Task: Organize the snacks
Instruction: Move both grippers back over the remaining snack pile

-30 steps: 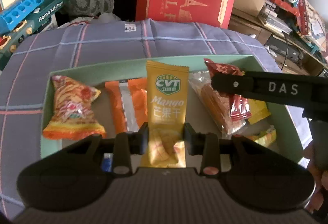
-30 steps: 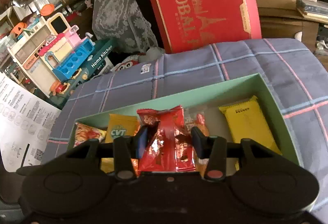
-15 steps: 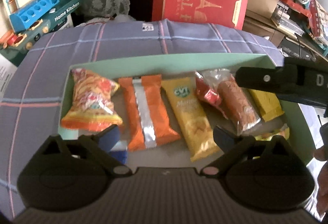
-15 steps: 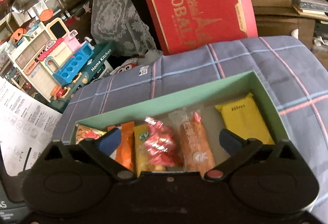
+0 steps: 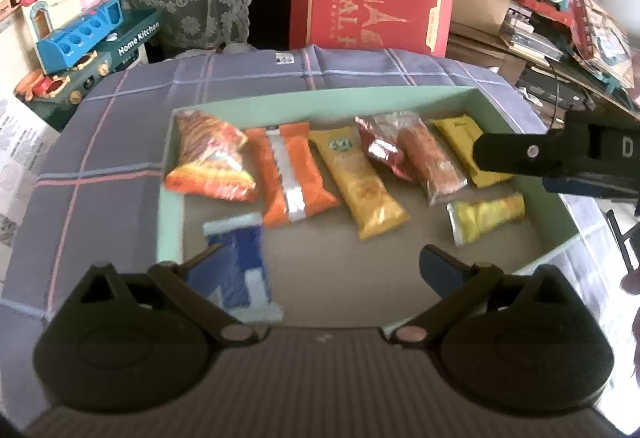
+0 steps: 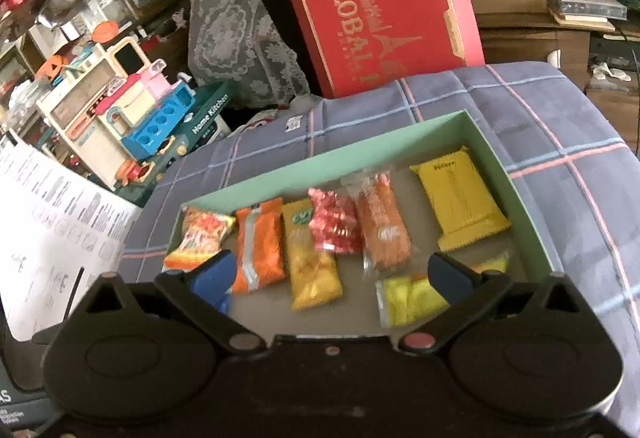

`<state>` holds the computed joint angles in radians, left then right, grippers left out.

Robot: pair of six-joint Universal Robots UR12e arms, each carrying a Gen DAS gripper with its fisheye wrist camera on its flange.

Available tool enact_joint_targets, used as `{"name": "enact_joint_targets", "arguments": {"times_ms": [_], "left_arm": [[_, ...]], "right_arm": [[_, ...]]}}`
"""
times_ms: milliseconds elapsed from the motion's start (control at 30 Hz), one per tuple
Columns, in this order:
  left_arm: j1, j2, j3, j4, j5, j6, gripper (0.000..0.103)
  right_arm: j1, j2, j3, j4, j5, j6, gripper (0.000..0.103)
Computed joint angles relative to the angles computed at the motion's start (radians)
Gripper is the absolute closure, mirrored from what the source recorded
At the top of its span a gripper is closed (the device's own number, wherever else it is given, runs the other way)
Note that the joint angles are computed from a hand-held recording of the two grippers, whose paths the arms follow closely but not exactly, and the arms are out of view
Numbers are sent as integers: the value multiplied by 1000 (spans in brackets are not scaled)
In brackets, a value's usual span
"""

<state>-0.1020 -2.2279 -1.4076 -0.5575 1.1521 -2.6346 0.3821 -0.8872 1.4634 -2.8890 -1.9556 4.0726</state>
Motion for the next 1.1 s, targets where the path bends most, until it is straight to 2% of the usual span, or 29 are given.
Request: {"name": "enact_joint_targets", "arguments": {"times_ms": [167,433,767,1100], "left_arm": [[35,44,-92,81,2,48,0],[83,77,-167,63,-38,69,0],[93,78,-207,32,-5,100,0],[69,46,-185,42,43,172,0]], "right_arm": [[27,-23,41,-10,-5,7,0],[64,-47,111,-26,7,67,0],[85,-58,161,-45,22,163,0],[88,-35,120,-22,29,115,0]]}}
